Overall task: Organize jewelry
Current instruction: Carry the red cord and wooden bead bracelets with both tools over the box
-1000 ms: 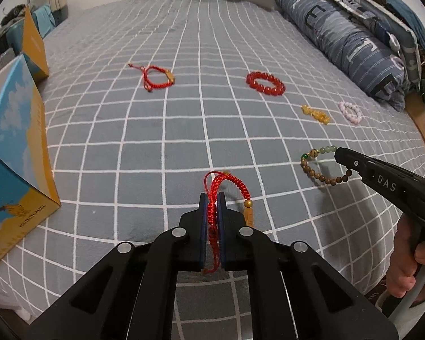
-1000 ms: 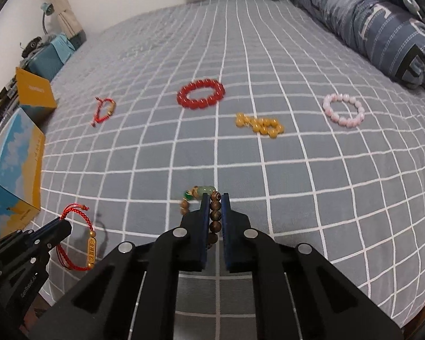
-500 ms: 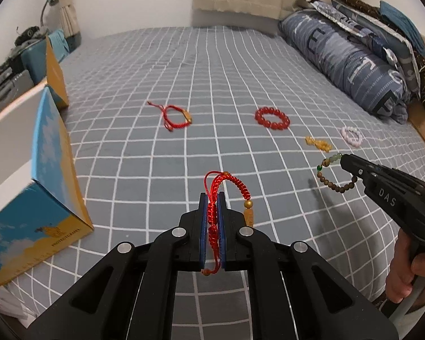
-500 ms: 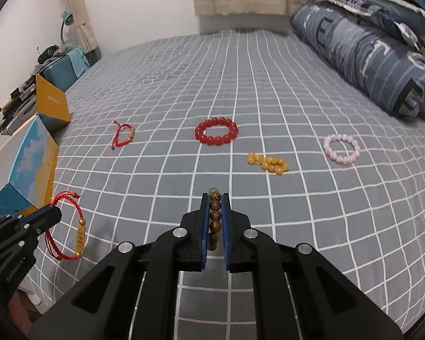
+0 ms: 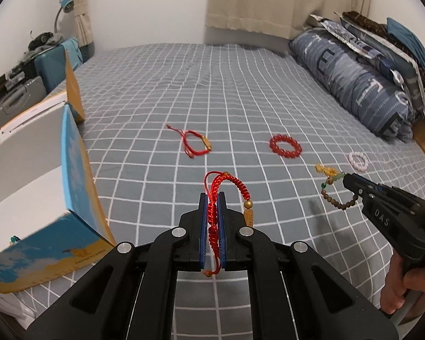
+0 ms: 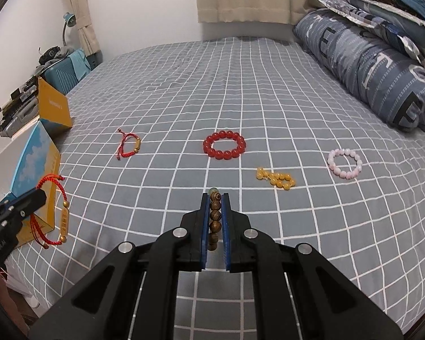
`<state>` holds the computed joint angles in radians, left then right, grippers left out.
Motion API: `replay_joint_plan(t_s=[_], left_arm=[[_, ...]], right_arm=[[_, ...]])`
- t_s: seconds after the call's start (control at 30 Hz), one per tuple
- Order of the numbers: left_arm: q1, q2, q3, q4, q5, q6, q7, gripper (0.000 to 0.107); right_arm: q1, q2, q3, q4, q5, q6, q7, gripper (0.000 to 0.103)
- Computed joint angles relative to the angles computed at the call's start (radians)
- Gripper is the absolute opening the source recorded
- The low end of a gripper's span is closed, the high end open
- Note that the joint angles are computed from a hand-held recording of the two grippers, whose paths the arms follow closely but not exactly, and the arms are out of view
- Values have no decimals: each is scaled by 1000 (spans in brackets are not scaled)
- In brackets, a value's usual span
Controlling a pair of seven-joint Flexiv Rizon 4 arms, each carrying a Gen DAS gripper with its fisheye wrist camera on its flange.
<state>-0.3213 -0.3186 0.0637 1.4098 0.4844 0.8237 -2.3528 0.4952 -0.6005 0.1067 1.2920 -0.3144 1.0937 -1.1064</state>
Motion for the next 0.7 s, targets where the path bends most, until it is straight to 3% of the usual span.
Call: replay_joint_plan(t_s=[0.43, 0.7], left_arm=[[18, 55, 18, -11, 89, -63, -53, 6], [49, 136, 7, 15, 156, -129, -107, 6]], right_arm=[[51, -43, -1, -130, -21, -57, -17, 7], [95, -83, 0, -238, -17, -102, -40, 7]])
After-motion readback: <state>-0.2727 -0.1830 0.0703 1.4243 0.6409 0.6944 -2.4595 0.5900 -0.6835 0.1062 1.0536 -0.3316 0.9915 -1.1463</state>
